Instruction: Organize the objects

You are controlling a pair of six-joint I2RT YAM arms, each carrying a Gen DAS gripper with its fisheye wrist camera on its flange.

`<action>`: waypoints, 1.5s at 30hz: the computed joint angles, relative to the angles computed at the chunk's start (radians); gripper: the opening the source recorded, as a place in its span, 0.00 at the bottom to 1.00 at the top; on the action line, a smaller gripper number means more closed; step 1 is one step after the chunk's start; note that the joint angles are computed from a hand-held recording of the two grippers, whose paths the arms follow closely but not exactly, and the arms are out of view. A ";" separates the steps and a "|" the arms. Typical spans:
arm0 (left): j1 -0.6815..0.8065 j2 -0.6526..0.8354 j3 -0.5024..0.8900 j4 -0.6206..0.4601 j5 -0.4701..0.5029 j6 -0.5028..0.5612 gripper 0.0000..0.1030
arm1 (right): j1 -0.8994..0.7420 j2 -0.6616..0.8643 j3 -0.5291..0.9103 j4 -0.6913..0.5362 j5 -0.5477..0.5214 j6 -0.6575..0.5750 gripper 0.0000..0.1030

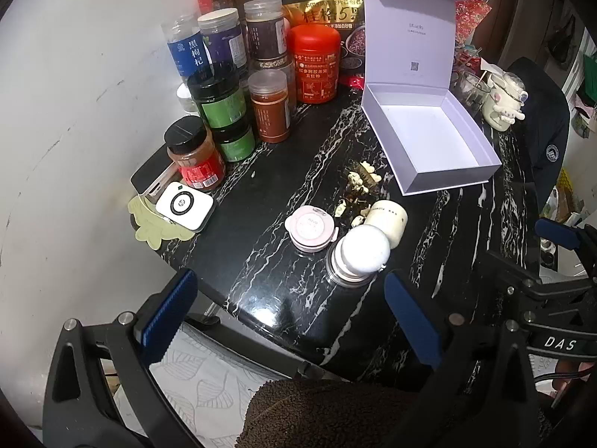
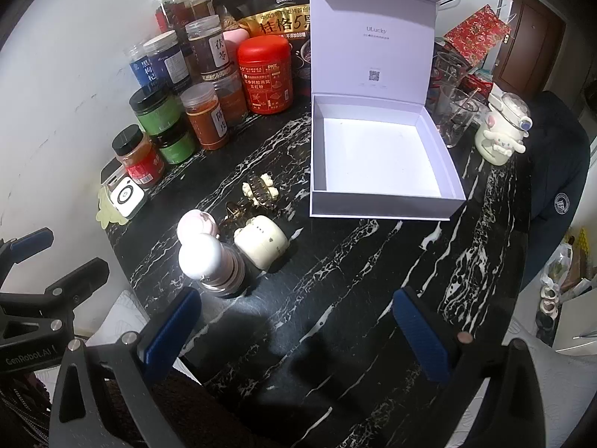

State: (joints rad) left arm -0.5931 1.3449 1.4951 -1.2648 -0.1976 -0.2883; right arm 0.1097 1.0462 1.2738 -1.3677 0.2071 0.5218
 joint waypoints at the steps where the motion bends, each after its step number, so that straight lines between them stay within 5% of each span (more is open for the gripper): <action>1: -0.001 -0.001 0.000 -0.001 -0.001 -0.001 0.98 | 0.000 0.002 0.001 0.001 0.000 -0.001 1.00; 12: -0.005 -0.001 -0.002 -0.003 0.000 -0.004 0.98 | 0.006 0.002 0.001 -0.004 0.005 0.008 1.00; 13: 0.013 -0.010 -0.011 0.011 0.039 0.071 0.98 | 0.006 0.002 0.001 -0.004 0.005 0.008 1.00; 45: 0.002 -0.032 -0.060 0.004 0.061 0.059 0.98 | 0.017 0.005 -0.030 -0.020 -0.013 0.045 1.00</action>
